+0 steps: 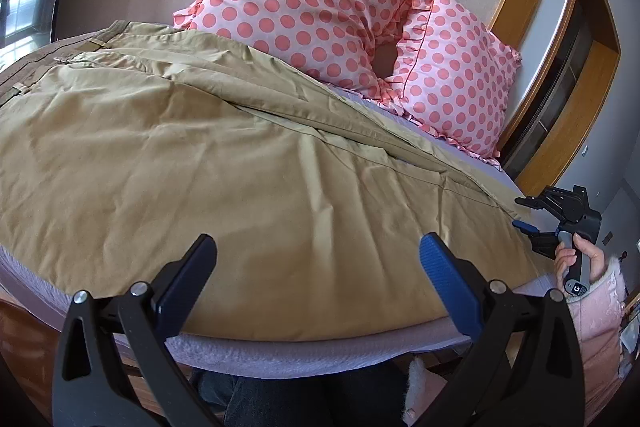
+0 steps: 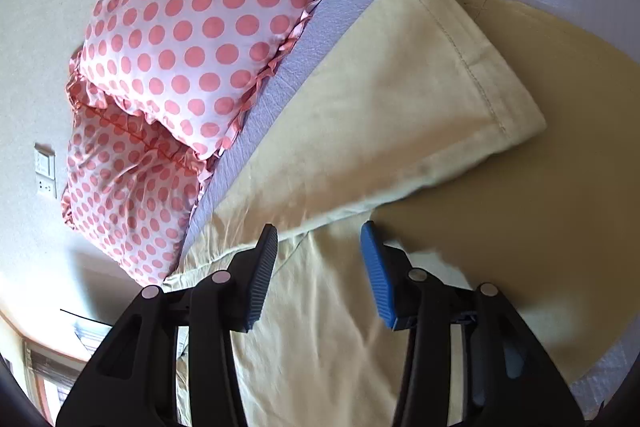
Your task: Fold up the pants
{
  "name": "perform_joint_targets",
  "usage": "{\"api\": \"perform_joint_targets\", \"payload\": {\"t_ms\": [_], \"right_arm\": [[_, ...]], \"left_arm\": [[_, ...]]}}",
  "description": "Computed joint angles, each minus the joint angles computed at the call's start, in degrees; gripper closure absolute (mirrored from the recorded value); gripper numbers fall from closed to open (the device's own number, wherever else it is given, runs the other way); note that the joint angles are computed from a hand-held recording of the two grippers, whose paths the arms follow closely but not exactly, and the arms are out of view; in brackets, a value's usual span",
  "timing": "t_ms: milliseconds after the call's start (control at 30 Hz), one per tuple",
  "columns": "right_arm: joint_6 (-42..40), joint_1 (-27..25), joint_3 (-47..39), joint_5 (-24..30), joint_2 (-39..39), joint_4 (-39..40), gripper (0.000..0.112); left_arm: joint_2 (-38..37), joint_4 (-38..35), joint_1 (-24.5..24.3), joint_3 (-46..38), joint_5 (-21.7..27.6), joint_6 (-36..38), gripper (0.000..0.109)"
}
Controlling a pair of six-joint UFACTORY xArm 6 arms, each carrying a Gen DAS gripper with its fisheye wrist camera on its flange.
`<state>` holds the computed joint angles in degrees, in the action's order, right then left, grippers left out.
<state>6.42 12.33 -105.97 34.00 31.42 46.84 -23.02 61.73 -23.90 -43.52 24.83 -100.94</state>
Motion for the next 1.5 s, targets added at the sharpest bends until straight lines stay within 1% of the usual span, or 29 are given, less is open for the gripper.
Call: {"api": "perform_joint_targets", "payload": {"t_ms": [100, 167, 200, 233, 267, 300, 333, 400, 467, 533, 600, 667, 733, 800, 867, 933, 1000, 1033, 1067, 1100, 1133, 1167, 1200, 1233, 1267, 1300, 1367, 1433, 1500], "right_arm": [[4.2, 0.2, -1.1, -4.0, 1.4, -1.0, 0.067], [8.5, 0.7, -1.2, -7.8, 2.1, -4.7, 0.067], [9.6, 0.9, -1.0, -9.4, 2.2, -5.8, 0.068], [10.3, 1.1, -0.7, -11.0, 2.3, -6.6, 0.072], [8.8, 1.2, -0.2, -12.3, 2.4, -5.3, 0.090], [5.2, 1.3, 0.0, -13.3, 2.6, -1.5, 0.102], [-0.5, 1.3, 0.2, -14.1, 2.8, 4.5, 0.110], [-11.1, 1.2, 1.8, -15.2, 1.6, 16.5, 0.110], [-23.1, 1.1, 4.7, -15.8, -1.2, 28.4, 0.110], [-35.1, 1.0, 7.8, -16.1, -4.4, 38.8, 0.111], [-43.0, 0.5, 10.1, -15.2, -6.9, 45.7, 0.110], [-46.7, 0.2, 11.7, -14.5, -8.6, 48.9, 0.111], [-48.0, -0.1, 12.2, -13.6, -9.3, 50.1, 0.111], [-49.0, -0.1, 12.4, -13.2, -9.5, 50.8, 0.111], [-49.7, -0.4, 12.3, -12.4, -9.4, 51.7, 0.111], [-50.4, -0.7, 12.3, -11.4, -9.5, 52.5, 0.111], [-51.6, -1.2, 12.7, -10.2, -9.8, 53.8, 0.111], [-52.0, -1.3, 12.8, -9.8, -9.8, 54.0, 0.111], [-52.3, -1.4, 13.0, -9.6, -9.9, 54.1, 0.111], [-52.5, -1.5, 13.1, -9.4, -9.9, 53.9, 0.111], [-52.4, -1.5, 12.9, -9.4, -9.7, 53.4, 0.111], [-52.1, -1.6, 12.8, -9.3, -9.5, 53.1, 0.111], [-51.6, -1.7, 12.5, -9.3, -9.2, 52.6, 0.111], [-51.0, -1.8, 12.0, -9.3, -8.7, 52.1, 0.111], [-50.8, -1.8, 11.7, -9.6, -8.5, 51.9, 0.111], [-50.9, -1.9, 11.6, -9.7, -8.4, 52.1, 0.111], [-52.6, -2.4, 12.1, -10.0, -9.0, 54.0, 0.110], [-55.7, -3.0, 13.8, -10.3, -10.7, 57.0, 0.110], [-57.9, -3.5, 16.0, -11.0, -12.6, 58.8, 0.110]], "left_arm": [[-0.2, 0.7, -0.2, 0.1, 0.8, -1.3, 0.007], [-0.9, 3.6, 0.3, 0.7, -0.6, -4.5, 0.007], [-1.1, 4.1, 0.8, 0.9, -1.6, -4.7, 0.007], [-1.3, 3.9, 1.2, 1.1, -2.4, -4.2, 0.007], [-1.6, 3.9, 1.8, 1.2, -3.3, -3.9, 0.007], [-1.8, 3.8, 2.5, 1.4, -4.2, -3.5, 0.007], [-2.1, 2.8, 3.5, 1.4, -5.2, -2.3, 0.007], [-2.7, -1.4, 6.0, 1.5, -7.1, 2.5, 0.007], [-3.1, -8.2, 9.4, 1.1, -9.0, 9.3, 0.007], [-2.3, -17.7, 13.2, -0.3, -11.0, 18.1, 0.007], [0.8, -27.9, 16.7, -3.6, -11.2, 27.3, 0.007], [5.3, -34.3, 19.5, -8.9, -8.7, 33.6, 0.007], [11.3, -41.6, 21.9, -15.7, -5.1, 40.4, 0.007], [17.5, -46.7, 24.4, -22.8, -1.5, 44.1, 0.008], [24.0, -49.1, 26.5, -30.8, 3.1, 44.6, 0.008], [30.5, -49.6, 28.4, -38.9, 7.8, 44.0, 0.008], [37.1, -47.4, 29.6, -48.0, 15.3, 42.6, 0.009], [40.2, -46.3, 30.0, -52.5, 19.7, 41.6, 0.012], [42.9, -46.4, 30.6, -56.0, 23.0, 41.2, 0.020], [44.5, -47.6, 31.3, -57.8, 24.2, 40.8, 0.033], [45.1, -48.0, 31.8, -58.1, 23.9, 40.0, 0.036], [44.7, -46.8, 32.0, -57.6, 22.8, 39.4, 0.055], [43.8, -48.0, 32.4, -55.5, 19.7, 40.2, 0.088], [42.5, -51.0, 32.8, -53.3, 17.0, 41.8, 0.089], [40.1, -51.7, 33.0, -50.4, 15.5, 41.7, 0.090], [36.9, -50.5, 32.9, -46.4, 12.5, 40.8, 0.091], [28.8, -45.8, 31.8, -37.5, 7.8, 39.4, 0.092], [17.8, -39.7, 30.1, -26.3, 4.0, 36.4, 0.092], [5.8, -33.5, 27.8, -14.8, 2.2, 31.1, 0.092]]}}
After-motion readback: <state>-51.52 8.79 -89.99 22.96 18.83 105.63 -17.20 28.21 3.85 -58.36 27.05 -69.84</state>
